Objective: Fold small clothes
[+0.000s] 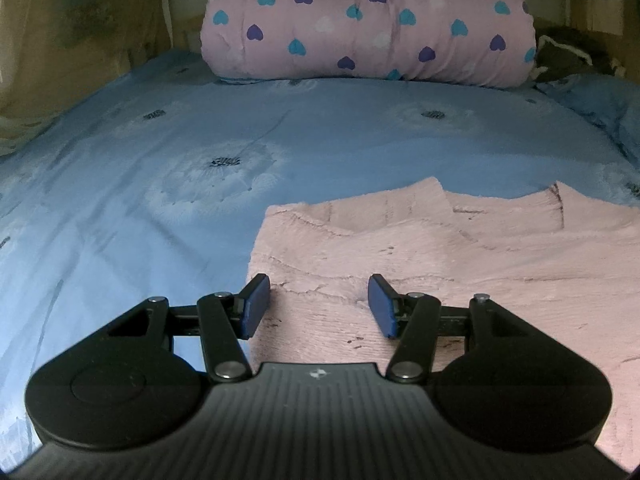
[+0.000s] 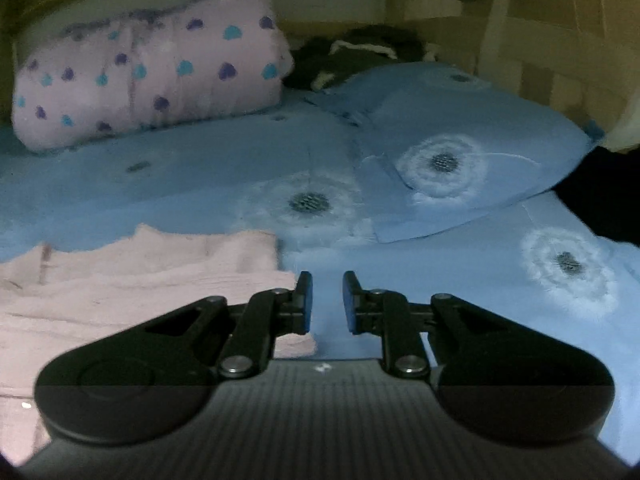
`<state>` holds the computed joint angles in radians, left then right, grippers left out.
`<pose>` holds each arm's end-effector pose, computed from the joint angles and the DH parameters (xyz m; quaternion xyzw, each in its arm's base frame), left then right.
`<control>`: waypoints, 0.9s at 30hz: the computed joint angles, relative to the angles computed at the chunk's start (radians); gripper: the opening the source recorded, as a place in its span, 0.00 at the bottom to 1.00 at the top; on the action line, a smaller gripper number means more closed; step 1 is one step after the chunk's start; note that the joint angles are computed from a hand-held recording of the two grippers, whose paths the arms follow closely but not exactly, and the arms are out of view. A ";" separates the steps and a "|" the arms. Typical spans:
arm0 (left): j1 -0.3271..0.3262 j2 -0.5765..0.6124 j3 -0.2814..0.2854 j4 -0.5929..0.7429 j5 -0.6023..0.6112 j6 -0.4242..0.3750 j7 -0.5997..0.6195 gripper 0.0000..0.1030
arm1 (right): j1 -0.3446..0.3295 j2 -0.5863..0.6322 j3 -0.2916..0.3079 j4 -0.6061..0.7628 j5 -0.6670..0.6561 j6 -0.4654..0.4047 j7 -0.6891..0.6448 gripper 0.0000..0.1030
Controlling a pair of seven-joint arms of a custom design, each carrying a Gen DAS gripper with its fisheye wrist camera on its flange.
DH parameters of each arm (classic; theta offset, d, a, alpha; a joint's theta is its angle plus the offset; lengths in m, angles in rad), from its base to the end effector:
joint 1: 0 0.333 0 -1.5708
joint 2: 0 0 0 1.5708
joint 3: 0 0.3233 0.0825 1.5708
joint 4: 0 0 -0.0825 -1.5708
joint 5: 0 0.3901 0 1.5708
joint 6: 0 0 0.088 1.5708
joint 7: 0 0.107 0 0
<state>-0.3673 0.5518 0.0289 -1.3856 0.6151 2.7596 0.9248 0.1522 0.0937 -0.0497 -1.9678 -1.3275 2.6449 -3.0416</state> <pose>0.7154 -0.2833 0.4865 -0.5752 0.6898 -0.2996 0.3218 0.6123 0.0895 0.4776 -0.4359 0.7528 -0.4136 0.2688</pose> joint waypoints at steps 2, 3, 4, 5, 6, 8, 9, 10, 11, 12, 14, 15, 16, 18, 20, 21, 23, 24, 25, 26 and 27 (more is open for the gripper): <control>-0.010 0.008 0.013 0.009 0.017 -0.006 -0.007 0.59 | -0.009 -0.001 -0.007 -0.003 -0.064 0.105 0.035 0.19; -0.014 0.012 0.018 0.012 0.027 -0.007 -0.011 0.59 | -0.015 0.006 -0.008 0.001 -0.072 0.152 0.031 0.20; -0.018 0.015 0.025 0.015 0.038 -0.011 -0.016 0.59 | -0.018 0.015 -0.007 0.007 -0.052 0.182 0.002 0.20; -0.023 0.018 0.032 0.019 0.049 -0.018 -0.024 0.60 | -0.020 0.033 -0.005 0.017 -0.015 0.209 -0.041 0.20; -0.029 0.024 0.040 0.028 0.060 -0.032 -0.035 0.60 | -0.019 0.049 -0.004 0.024 0.029 0.224 -0.086 0.20; -0.038 0.044 0.051 0.062 0.074 -0.098 -0.058 0.60 | -0.023 0.082 0.001 0.031 0.181 0.258 -0.240 0.19; -0.024 0.050 0.039 0.067 0.063 -0.103 -0.058 0.62 | -0.023 0.101 0.006 0.039 0.261 0.250 -0.317 0.16; -0.009 0.050 0.029 0.064 0.048 -0.094 -0.064 0.65 | -0.016 0.115 0.004 0.046 0.295 0.231 -0.358 0.16; 0.003 0.052 0.018 0.069 0.032 -0.098 -0.062 0.65 | 0.004 0.125 -0.017 0.052 0.260 0.230 -0.340 0.16; 0.009 0.050 0.012 0.070 0.025 -0.101 -0.055 0.65 | 0.027 0.127 -0.040 0.055 0.212 0.231 -0.315 0.16; 0.009 0.046 0.010 0.070 0.022 -0.110 -0.052 0.65 | 0.049 0.123 -0.059 0.054 0.206 0.222 -0.322 0.16; 0.012 0.041 0.005 0.067 0.015 -0.113 -0.051 0.65 | 0.056 0.119 -0.065 0.051 0.207 0.220 -0.311 0.16; 0.016 0.033 -0.002 0.061 0.007 -0.116 -0.046 0.65 | 0.061 0.115 -0.070 0.048 0.206 0.222 -0.303 0.16; 0.028 0.013 -0.021 0.046 -0.014 -0.116 -0.019 0.65 | 0.067 0.106 -0.076 0.040 0.193 0.229 -0.288 0.16; 0.039 -0.022 -0.035 0.007 -0.028 -0.089 0.000 0.65 | 0.065 0.090 -0.073 0.028 0.197 0.232 -0.289 0.22; 0.042 -0.045 -0.039 -0.023 -0.032 -0.067 0.003 0.65 | 0.064 0.081 -0.072 0.021 0.195 0.240 -0.285 0.34; 0.052 -0.094 -0.051 -0.088 -0.042 -0.027 0.015 0.66 | 0.067 0.063 -0.075 0.012 0.145 0.257 -0.238 0.53; 0.057 -0.120 -0.058 -0.121 -0.048 -0.012 0.025 0.66 | 0.071 0.051 -0.075 0.008 0.103 0.256 -0.201 0.57; 0.065 -0.143 -0.069 -0.150 -0.059 -0.005 0.044 0.66 | 0.072 0.036 -0.070 0.004 0.060 0.250 -0.165 0.57; 0.070 -0.165 -0.077 -0.175 -0.066 -0.004 0.060 0.66 | 0.069 0.022 -0.061 0.000 0.037 0.243 -0.141 0.57; 0.070 -0.188 -0.080 -0.201 -0.065 -0.007 0.070 0.66 | 0.063 0.013 -0.049 -0.003 0.031 0.242 -0.131 0.57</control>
<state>-0.2969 0.3636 -0.0509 -1.5863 0.5501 2.7528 0.9944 0.2150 0.1064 -0.0989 -1.9705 -1.2965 2.8870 -3.1725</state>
